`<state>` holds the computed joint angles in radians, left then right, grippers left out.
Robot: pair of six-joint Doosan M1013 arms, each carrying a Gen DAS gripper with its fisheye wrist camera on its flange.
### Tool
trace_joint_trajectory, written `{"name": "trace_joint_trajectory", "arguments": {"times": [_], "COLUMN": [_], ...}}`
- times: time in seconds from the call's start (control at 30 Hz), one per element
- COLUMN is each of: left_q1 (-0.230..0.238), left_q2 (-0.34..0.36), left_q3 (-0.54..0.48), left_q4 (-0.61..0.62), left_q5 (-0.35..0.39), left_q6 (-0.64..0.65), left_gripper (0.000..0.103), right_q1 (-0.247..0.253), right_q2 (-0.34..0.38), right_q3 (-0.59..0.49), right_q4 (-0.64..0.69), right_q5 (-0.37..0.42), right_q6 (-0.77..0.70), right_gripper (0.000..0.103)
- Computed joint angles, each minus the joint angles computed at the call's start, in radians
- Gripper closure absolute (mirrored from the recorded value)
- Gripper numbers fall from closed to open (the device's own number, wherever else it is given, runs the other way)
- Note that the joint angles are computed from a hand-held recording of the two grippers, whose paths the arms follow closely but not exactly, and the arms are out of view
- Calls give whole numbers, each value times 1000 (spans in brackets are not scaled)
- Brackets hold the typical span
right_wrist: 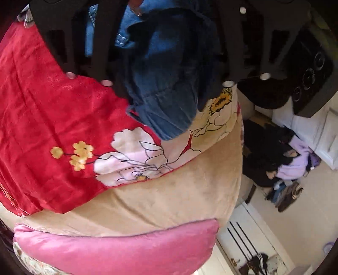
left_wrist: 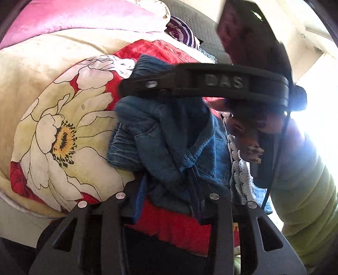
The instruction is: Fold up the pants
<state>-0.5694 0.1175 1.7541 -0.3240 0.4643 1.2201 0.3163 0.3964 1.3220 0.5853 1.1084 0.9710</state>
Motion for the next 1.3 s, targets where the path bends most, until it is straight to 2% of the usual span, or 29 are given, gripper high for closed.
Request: {"name": "trace_joint_trajectory", "arguments": {"times": [0.07,0.13,0.27,0.4,0.5,0.6,0.67,0.77,0.8,0.83,0.87,0.9,1.0,1.07,1.13,1.23,1.3], "left_q1": [0,-5,-22,-46,-63,-69,-78,-89,-89,-92,-97,-104,-124,-139,-159,-171,-175], "left_q2": [-9,-16,-22,-12,8,27,35,49,52,53,60,69,87,97,106,120,126], "left_q3": [5,6,-5,-36,-67,-94,-109,-132,-135,-134,-141,-151,-166,-175,-187,-194,-196], "left_q4": [-12,0,22,82,74,-18,-45,-116,-203,-299,-345,-362,-394,-329,-189,-118,-89], "left_q5": [-9,-19,-31,-19,-8,9,12,9,13,22,33,44,92,111,124,140,144], "left_q6": [13,7,3,-33,-12,74,106,178,265,371,439,479,563,524,426,371,360], "left_gripper": [65,62,43,32,32,34,39,41,41,41,41,41,41,41,41,41,41], "right_q1": [-25,-50,-100,-145,-171,-197,-215,-243,-256,-266,-290,-306,-347,-355,-360,-349,-325], "right_q2": [-22,-44,-96,-147,-177,-202,-218,-240,-252,-263,-288,-305,-364,-383,-394,-395,-386], "right_q3": [27,52,105,157,188,217,236,268,285,301,338,364,438,465,491,506,508], "right_q4": [68,134,257,318,344,367,386,433,461,489,547,573,544,490,429,355,236], "right_q5": [-14,-23,-27,-36,-45,-54,-60,-67,-71,-78,-98,-120,-214,-262,-288,-304,-325], "right_q6": [-30,-63,-145,-193,-213,-230,-245,-272,-282,-290,-318,-333,-298,-241,-176,-116,-45], "right_gripper": [73,73,73,73,73,73,72,61,53,33,28,28,28,28,28,28,37]}}
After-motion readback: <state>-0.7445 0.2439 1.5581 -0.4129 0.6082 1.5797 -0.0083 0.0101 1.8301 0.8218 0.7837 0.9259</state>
